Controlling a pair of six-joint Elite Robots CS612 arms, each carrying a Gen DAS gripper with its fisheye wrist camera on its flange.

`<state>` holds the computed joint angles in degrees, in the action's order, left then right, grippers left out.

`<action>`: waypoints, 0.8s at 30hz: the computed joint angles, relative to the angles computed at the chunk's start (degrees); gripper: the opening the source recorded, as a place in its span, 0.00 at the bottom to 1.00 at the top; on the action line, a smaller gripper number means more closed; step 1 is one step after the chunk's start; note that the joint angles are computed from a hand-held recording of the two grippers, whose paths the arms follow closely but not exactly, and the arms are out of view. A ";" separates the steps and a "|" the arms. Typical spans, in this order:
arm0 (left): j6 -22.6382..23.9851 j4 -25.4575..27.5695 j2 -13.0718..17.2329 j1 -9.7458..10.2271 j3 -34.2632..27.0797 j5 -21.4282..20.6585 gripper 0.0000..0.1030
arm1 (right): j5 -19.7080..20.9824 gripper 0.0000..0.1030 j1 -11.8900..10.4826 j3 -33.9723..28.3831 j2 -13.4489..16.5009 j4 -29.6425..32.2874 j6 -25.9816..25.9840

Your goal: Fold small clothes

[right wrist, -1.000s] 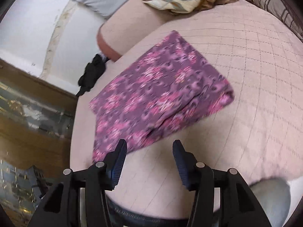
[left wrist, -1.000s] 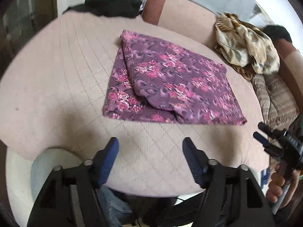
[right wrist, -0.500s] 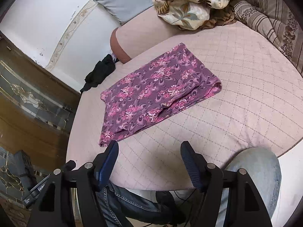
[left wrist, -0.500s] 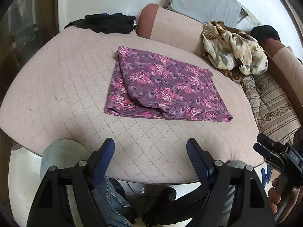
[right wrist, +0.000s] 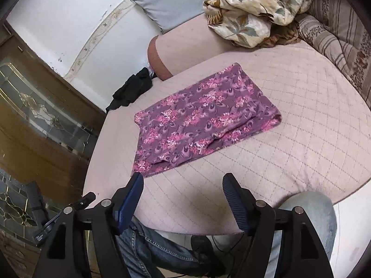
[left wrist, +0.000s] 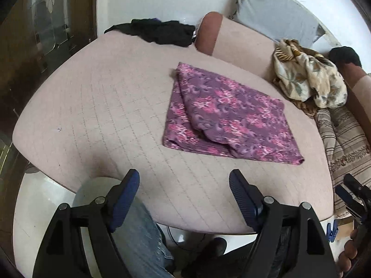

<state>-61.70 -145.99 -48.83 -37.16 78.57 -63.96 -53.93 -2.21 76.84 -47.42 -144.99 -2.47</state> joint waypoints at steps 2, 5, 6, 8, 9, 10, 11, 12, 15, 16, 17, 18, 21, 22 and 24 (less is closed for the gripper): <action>0.31 -1.43 0.31 0.59 0.06 -0.46 0.77 | -0.18 0.76 0.42 -1.64 1.01 1.60 -0.50; -0.16 -1.98 1.45 1.94 -1.11 -2.50 0.77 | -1.46 0.76 1.27 -4.85 2.75 4.54 -2.09; -0.93 -1.52 2.06 2.64 -1.95 -3.53 0.77 | -1.67 0.76 1.50 -5.65 3.19 5.28 -2.62; -1.59 -1.60 3.00 3.77 -3.21 -4.24 0.77 | -2.22 0.76 2.11 -7.99 4.42 7.12 -4.04; -1.81 -0.74 3.40 4.25 -4.07 -4.19 0.77 | -2.30 0.76 2.39 -9.04 5.06 7.59 -4.59; -2.12 0.10 3.92 5.00 -5.13 -4.45 0.77 | -2.09 0.76 2.69 -10.48 6.00 8.13 -4.97; -2.33 -0.26 4.21 5.48 -5.47 -4.89 0.77 | -1.82 0.76 2.92 -11.51 6.73 8.46 -4.85; -2.83 -1.23 4.84 6.35 -6.02 -5.77 0.77 | -1.55 0.76 3.12 -12.45 7.42 8.83 -4.68; -4.24 -0.47 6.77 8.10 -7.77 -8.49 0.78 | -0.49 0.76 4.10 -17.16 10.65 12.27 -5.33; -4.38 -1.02 7.27 8.49 -8.02 -9.39 0.78 | -0.60 0.76 4.49 -18.96 11.77 13.86 -5.75; -4.60 -1.72 7.99 8.96 -8.41 -10.67 0.78 | -0.77 0.76 4.81 -20.19 12.54 14.84 -6.10; -4.63 -2.84 8.84 9.41 -8.86 -12.04 0.78 | -1.05 0.76 5.22 -21.83 13.52 15.96 -6.64; -2.10 -5.78 11.74 10.35 -11.54 -16.08 0.78 | -1.48 0.76 6.32 -26.10 16.32 17.33 -6.91; -1.20 -2.92 13.07 10.46 -13.90 -16.39 0.78 | -1.18 0.76 6.50 -26.63 16.83 17.05 -6.72; -0.19 -0.28 15.10 10.57 -17.15 -17.57 0.78 | -1.07 0.76 6.72 -26.61 17.30 16.03 -6.38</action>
<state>-61.89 -146.27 -33.73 -26.59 61.42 -81.53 -55.00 4.51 50.22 -30.12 -128.96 -8.85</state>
